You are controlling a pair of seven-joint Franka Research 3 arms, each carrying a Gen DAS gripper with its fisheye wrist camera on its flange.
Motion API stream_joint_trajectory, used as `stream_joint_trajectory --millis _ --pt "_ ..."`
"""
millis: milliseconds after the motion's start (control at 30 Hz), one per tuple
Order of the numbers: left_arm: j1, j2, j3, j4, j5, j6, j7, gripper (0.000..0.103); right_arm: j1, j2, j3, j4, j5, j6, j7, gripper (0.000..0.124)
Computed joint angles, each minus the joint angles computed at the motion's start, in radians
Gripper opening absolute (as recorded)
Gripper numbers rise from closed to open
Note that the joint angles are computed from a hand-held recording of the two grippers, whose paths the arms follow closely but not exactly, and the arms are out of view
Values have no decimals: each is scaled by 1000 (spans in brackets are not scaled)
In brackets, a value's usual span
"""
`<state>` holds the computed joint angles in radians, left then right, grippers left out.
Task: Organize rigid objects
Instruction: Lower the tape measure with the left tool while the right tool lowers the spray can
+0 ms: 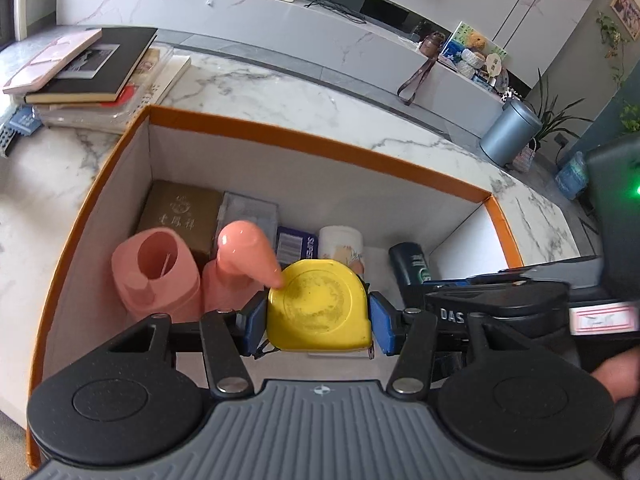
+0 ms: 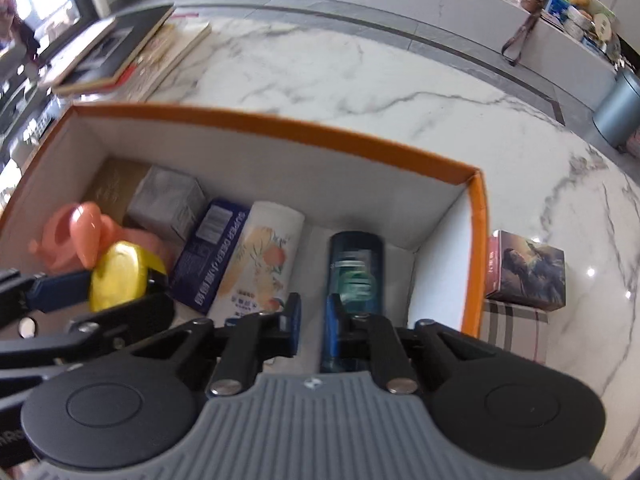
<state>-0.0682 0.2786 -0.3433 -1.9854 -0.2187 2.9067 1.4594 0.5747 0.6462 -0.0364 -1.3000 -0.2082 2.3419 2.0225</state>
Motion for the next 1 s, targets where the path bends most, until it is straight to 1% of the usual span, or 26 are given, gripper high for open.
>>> stream_joint_trajectory --millis 67,133,200,233,267,367,467,500,533,567,633,667,733,900,1000 --pt "8 -7 -9 -9 -12 -2 14 61 -1 13 1 12 2 -15 -4 9" --pt "1 -14 -5 -17 -6 -3 16 61 -18 1 17 -2 29 -5 -25 12" --pt "8 -11 -14 -15 -22 -11 36 61 -23 -15 26 -14 27 -3 -82 15" --pt "7 -8 -15 -13 -27 -17 38 61 -23 -14 30 -2 20 -25 -124 20" --pt "5 -3 -13 -7 -29 -25 39 61 -21 -13 31 7 15 -43 -155 22" --pt "-5 1 -2 -3 -24 -40 29 61 -22 16 38 66 21 -139 -243 22" --pt "-17 2 13 1 -5 -53 11 61 7 41 19 99 -26 -184 -293 28" --pt "-20 3 18 4 2 -59 6 61 12 50 15 110 -34 -196 -303 33" --pt "-28 1 28 2 17 -63 -10 61 12 64 18 129 -28 -213 -311 35" --pt "-28 1 30 0 22 -64 -14 61 14 80 17 155 -24 -237 -314 35" --pt "-18 1 22 -3 8 -65 -6 61 18 99 13 178 -20 -256 -313 41" --pt "-7 -2 10 -9 -11 -59 10 61 19 103 11 180 -16 -255 -305 41" --pt "-8 -6 10 -16 -13 -51 16 61 13 96 10 168 5 -238 -271 39" --pt "0 -8 0 -20 -35 -49 38 61 -10 56 15 104 61 -143 -157 28" --pt "-2 -11 1 -23 -42 -48 45 61 -15 41 15 79 77 -110 -104 26"
